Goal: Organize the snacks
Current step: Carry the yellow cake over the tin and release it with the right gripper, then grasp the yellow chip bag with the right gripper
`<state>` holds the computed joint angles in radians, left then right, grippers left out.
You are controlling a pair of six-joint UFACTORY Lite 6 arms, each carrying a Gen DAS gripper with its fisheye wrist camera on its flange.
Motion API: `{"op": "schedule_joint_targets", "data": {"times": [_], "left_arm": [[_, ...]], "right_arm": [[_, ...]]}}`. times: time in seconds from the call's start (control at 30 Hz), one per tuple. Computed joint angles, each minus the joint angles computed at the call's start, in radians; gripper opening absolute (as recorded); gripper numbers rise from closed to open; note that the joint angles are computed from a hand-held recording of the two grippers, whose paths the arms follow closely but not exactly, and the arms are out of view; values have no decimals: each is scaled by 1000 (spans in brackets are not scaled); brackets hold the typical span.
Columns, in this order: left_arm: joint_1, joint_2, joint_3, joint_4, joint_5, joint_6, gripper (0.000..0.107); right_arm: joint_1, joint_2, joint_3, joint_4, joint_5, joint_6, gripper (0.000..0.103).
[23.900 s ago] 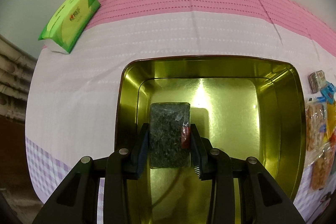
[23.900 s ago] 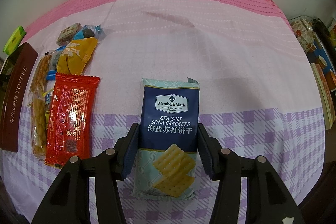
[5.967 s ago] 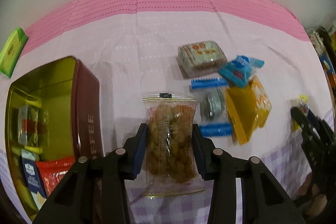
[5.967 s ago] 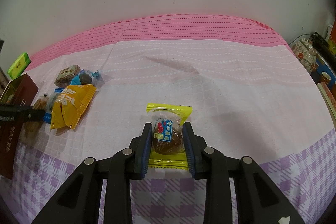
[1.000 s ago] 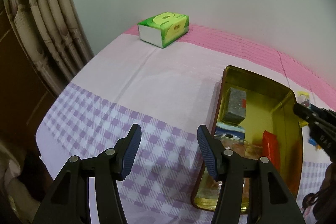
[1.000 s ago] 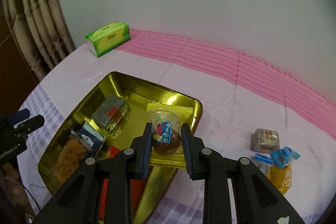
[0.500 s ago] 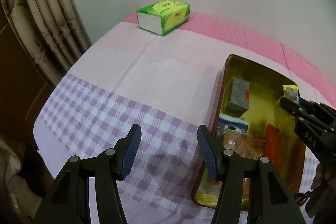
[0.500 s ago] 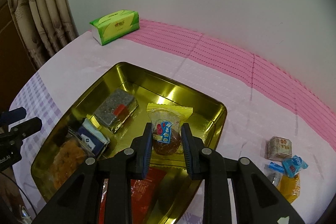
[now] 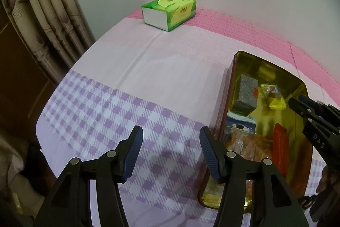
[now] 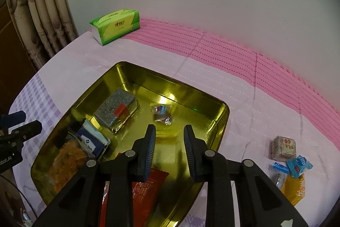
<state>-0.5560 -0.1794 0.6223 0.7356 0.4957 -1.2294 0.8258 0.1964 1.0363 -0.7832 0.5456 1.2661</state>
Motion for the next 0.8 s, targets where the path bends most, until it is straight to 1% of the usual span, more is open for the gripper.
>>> {"op": "schedule_joint_targets", "data": {"times": [0.2,0.3,0.43,0.53,0.6,0.7,0.8], "left_arm": [[1,3,2,-6,3,9,57],[0,5,4,-6,6,8,57],[-4,7,4,0,16,4,57],[-8,5,2,8,21,-7,57],[-7,6,3,4,21,-1,57],[-9,6,3,6,25,-4,57],[-14,5,0,11,29,-9,57]], "right_arm": [[0,-85,-62,8,-6,27,27],[5,-170,-119,-9,25,58,33],[-18,-313,-215,0,69,54,33],[-58,-433,-295,20,120,23,34],[-109,-526,-358,46,149,-12,37],[-195,-644,-436,75,176,-63,40],[-281,-737,-508,90,190,-112,40]]}}
